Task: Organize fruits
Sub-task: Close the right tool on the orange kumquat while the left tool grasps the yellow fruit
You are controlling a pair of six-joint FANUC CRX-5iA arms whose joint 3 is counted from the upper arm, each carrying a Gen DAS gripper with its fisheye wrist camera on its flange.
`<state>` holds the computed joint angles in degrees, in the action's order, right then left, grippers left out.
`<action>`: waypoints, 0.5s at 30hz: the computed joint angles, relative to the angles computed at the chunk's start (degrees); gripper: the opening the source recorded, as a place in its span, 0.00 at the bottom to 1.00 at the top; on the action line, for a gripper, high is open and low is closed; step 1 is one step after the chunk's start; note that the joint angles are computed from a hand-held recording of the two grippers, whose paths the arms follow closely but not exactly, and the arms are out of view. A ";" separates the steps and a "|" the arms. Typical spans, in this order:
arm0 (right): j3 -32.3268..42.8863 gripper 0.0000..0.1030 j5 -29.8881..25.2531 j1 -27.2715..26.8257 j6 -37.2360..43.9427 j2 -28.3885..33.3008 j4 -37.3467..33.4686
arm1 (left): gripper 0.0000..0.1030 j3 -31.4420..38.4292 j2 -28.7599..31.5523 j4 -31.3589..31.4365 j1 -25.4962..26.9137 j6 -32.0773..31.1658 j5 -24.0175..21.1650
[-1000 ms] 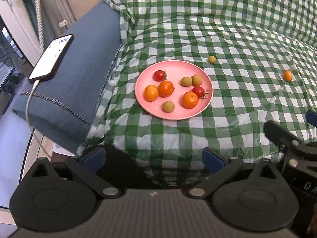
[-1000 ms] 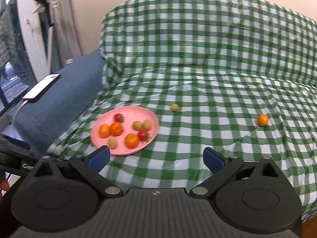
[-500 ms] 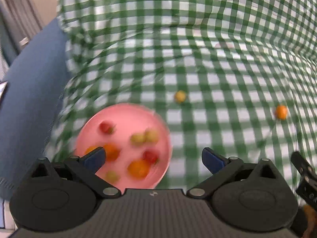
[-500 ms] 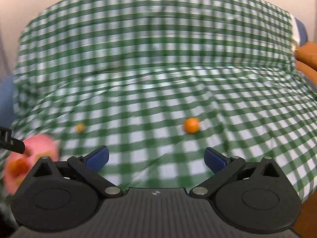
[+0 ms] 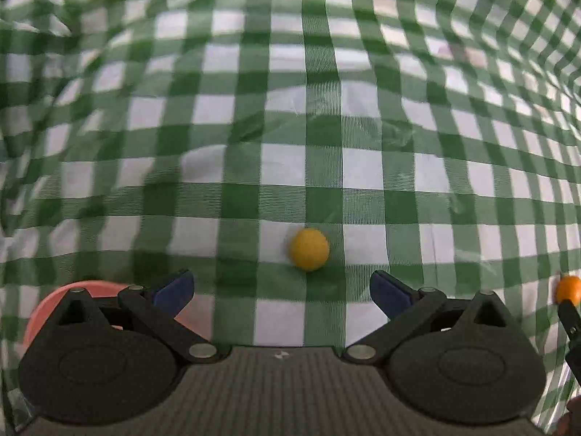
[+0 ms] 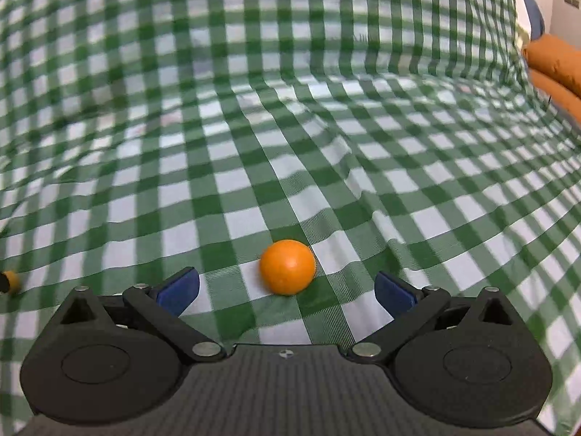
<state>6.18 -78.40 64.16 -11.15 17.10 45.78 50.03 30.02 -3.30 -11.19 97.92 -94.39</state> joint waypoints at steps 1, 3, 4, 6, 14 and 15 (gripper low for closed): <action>0.21 0.99 0.42 -0.75 0.08 0.53 -0.58 | 1.00 1.02 1.16 0.57 0.15 0.15 -0.75; 0.20 0.99 1.35 -1.77 0.13 1.17 -1.21 | 1.00 2.53 3.00 1.87 0.52 0.59 -1.52; 0.49 0.99 1.70 -2.34 0.69 1.61 -1.88 | 1.00 3.26 3.72 1.97 0.58 0.88 -1.76; 0.38 0.99 2.09 -2.93 1.25 2.30 -2.42 | 1.00 3.79 4.10 0.88 0.22 1.36 -1.44; -1.68 0.40 3.37 -2.08 0.90 1.88 1.75 | 0.26 10.13 6.20 -3.06 -1.91 0.60 -5.39; -1.11 0.39 3.01 -1.87 1.55 1.92 1.19 | 0.26 11.39 6.84 -1.60 -1.40 1.55 -6.85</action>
<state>5.07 -75.38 62.28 -9.60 19.02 46.97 61.42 36.86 -4.90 -12.58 99.47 -101.24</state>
